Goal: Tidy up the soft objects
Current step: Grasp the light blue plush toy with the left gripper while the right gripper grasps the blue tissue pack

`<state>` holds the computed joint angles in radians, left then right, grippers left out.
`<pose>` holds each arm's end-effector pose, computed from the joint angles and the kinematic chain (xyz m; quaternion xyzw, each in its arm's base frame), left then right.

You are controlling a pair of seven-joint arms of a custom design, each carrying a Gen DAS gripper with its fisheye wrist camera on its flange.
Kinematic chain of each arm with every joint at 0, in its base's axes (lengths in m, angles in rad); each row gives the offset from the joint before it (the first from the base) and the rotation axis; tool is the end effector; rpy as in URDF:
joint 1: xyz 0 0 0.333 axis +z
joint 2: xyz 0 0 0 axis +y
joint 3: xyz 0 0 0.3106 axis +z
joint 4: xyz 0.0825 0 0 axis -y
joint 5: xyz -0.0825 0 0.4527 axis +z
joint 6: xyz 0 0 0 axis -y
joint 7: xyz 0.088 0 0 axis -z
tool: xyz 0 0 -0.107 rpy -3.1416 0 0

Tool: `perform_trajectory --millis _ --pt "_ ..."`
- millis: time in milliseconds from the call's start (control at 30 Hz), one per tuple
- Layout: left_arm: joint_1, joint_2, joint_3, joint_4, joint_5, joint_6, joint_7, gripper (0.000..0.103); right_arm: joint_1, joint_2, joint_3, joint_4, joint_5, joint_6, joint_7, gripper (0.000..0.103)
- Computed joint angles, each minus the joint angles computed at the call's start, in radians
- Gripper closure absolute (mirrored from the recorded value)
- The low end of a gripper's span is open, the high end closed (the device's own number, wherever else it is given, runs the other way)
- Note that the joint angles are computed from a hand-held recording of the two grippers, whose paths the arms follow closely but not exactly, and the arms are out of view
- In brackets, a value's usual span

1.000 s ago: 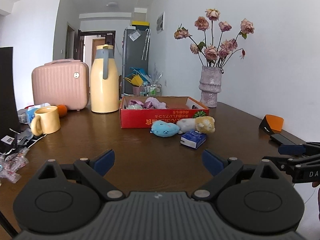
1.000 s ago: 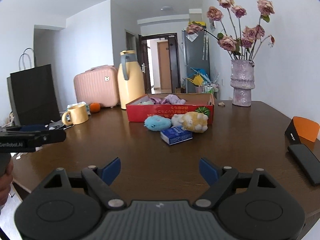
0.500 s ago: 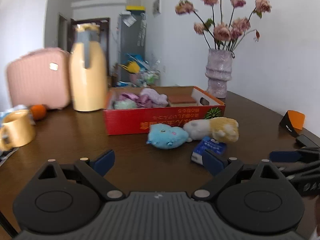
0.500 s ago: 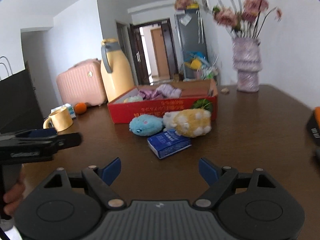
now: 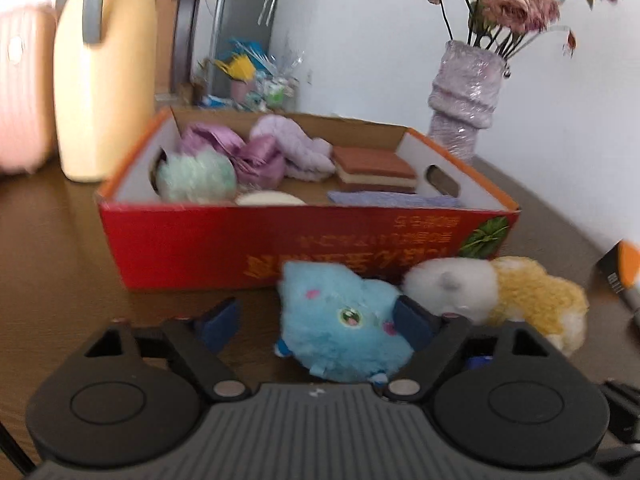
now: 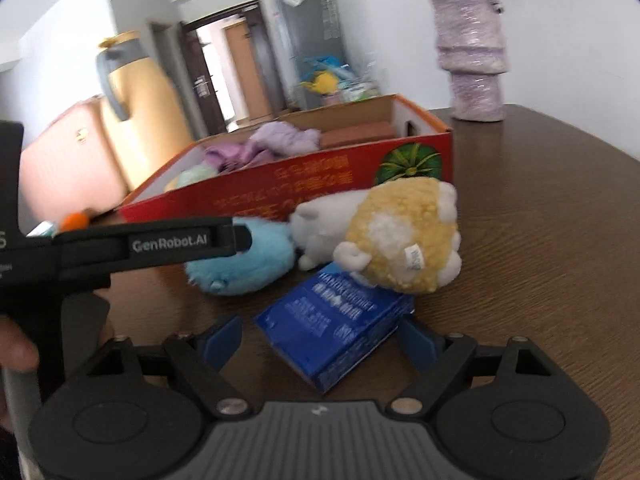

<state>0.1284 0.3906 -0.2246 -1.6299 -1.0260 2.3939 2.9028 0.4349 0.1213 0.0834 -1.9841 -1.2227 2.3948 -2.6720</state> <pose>0.7577 -0.0611 0.4094 -0.3623 0.8116 -0.4508 0.0826 0.5851 0.3237 0.3990 -0.3793 0.8036 -0.3328 0.3154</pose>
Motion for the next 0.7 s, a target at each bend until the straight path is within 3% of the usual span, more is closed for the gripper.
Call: perform_trajectory --millis 67,300,433,533,567,700 --pt "0.019 0.012 0.004 0.024 0.005 -0.093 -0.03 0.049 0.01 0.012 0.004 0.018 0.004 -0.052 0.004 0.021" --pt "0.049 -0.104 0.028 -0.125 -0.079 -0.087 0.065 0.068 0.026 0.015 0.0 0.018 -0.006 -0.087 0.042 0.035" --pt "0.065 -0.192 0.073 -0.224 -0.109 -0.127 0.095 0.07 0.036 -0.024 0.02 -0.028 -0.009 -0.096 0.023 0.038" --pt "0.077 -0.286 0.112 -0.33 -0.162 -0.147 0.17 0.083 0.045 -0.065 0.04 -0.075 -0.016 -0.093 0.017 0.038" --pt "0.082 -0.316 0.13 -0.361 -0.175 -0.173 0.188 0.099 0.048 -0.083 0.05 -0.095 -0.01 -0.086 -0.015 0.038" --pt "0.103 -0.403 0.205 -0.458 -0.165 -0.279 0.2 0.102 0.063 -0.16 0.09 -0.173 0.019 -0.046 -0.152 0.037"
